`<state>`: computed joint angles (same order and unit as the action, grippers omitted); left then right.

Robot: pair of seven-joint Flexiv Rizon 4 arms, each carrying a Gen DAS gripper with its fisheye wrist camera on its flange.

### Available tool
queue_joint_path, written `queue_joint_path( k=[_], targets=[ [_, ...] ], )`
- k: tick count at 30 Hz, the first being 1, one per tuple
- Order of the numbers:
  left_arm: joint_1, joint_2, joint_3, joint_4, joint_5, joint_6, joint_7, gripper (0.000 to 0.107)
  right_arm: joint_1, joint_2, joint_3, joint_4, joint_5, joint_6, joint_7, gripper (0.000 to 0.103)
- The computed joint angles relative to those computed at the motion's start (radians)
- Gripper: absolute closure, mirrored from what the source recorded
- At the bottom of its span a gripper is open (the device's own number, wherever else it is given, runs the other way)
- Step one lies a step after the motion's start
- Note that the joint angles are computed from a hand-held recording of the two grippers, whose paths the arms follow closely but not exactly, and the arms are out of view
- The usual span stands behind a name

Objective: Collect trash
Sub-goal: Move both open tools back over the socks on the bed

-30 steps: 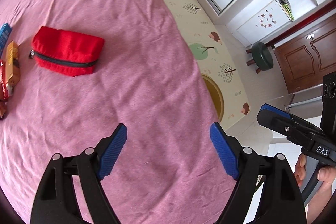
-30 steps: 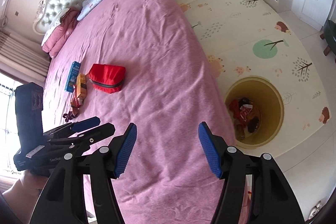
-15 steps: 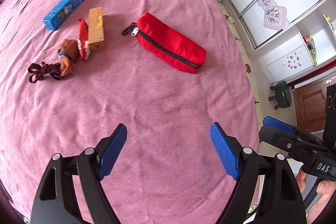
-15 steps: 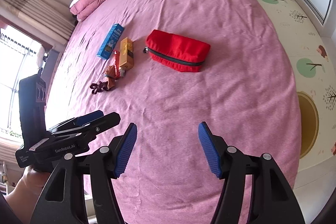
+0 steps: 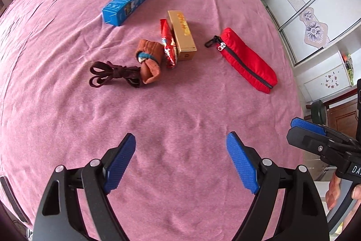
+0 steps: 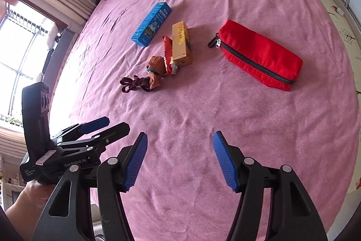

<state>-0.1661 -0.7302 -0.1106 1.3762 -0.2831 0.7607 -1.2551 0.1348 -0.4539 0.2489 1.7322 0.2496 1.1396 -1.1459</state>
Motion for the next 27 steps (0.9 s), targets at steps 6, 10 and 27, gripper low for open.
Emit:
queue_joint_path(
  k=[6, 10, 27],
  targets=[
    [0.028, -0.075, 0.019, -0.113, 0.023, -0.056, 0.034, 0.024, 0.031, -0.122, -0.001, -0.166, -0.035, -0.050, 0.009, 0.043],
    [0.034, -0.138, 0.034, -0.208, 0.051, -0.094, 0.053, 0.023, 0.041, -0.211, 0.004, -0.279, -0.049, -0.084, 0.007, 0.046],
    [0.050, -0.383, 0.049, -0.591, 0.096, -0.282, 0.155, 0.023, 0.068, -0.524, -0.007, -0.710, -0.041, -0.326, 0.063, 0.056]
  ],
)
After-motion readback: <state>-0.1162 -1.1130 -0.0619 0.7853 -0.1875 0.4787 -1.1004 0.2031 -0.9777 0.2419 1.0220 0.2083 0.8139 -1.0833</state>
